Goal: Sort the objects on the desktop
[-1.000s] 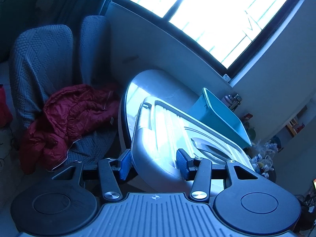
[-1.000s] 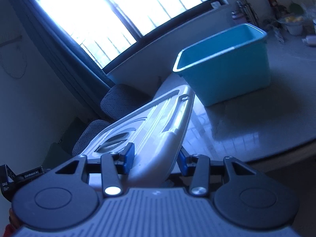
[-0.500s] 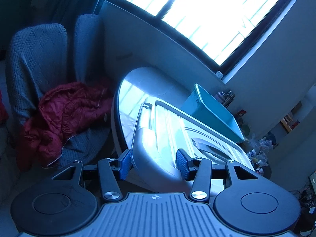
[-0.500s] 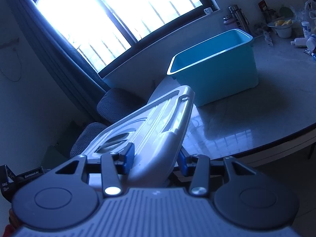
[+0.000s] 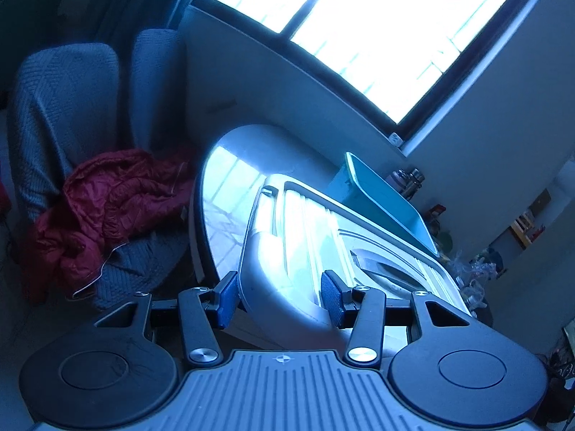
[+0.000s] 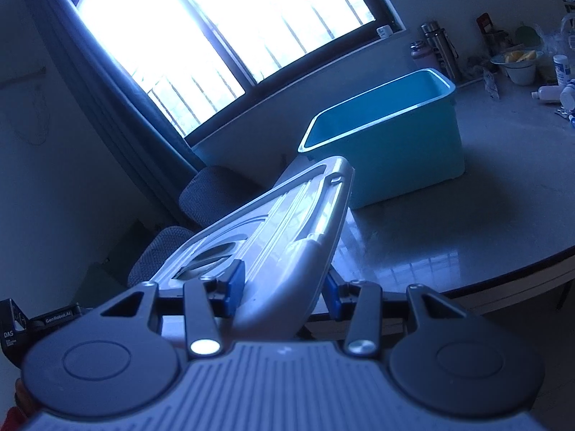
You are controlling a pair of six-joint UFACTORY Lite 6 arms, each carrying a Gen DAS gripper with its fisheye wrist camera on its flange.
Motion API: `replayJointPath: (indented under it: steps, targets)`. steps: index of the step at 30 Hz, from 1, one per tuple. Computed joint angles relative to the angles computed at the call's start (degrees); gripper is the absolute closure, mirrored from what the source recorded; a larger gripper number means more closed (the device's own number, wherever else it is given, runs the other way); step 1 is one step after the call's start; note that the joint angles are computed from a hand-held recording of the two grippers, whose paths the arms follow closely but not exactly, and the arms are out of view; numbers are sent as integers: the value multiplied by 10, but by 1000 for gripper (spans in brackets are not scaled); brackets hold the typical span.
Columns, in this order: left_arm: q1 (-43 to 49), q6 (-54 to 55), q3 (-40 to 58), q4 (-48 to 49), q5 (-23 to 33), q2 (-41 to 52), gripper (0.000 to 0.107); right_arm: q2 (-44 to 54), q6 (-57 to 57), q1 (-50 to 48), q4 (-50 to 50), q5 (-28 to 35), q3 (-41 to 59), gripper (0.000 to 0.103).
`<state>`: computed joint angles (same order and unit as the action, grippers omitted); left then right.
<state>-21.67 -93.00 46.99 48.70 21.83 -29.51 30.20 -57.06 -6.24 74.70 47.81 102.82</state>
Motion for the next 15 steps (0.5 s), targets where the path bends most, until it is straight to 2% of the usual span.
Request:
replayJointPath:
  steps: [8,15]
  targets:
    - [-31,-62,58,63,-2,73,57,16,-3,-30,5,14,21,57]
    - [-72,-151,144,145,14,176,57,91,28,-68,-15,46,133,57]
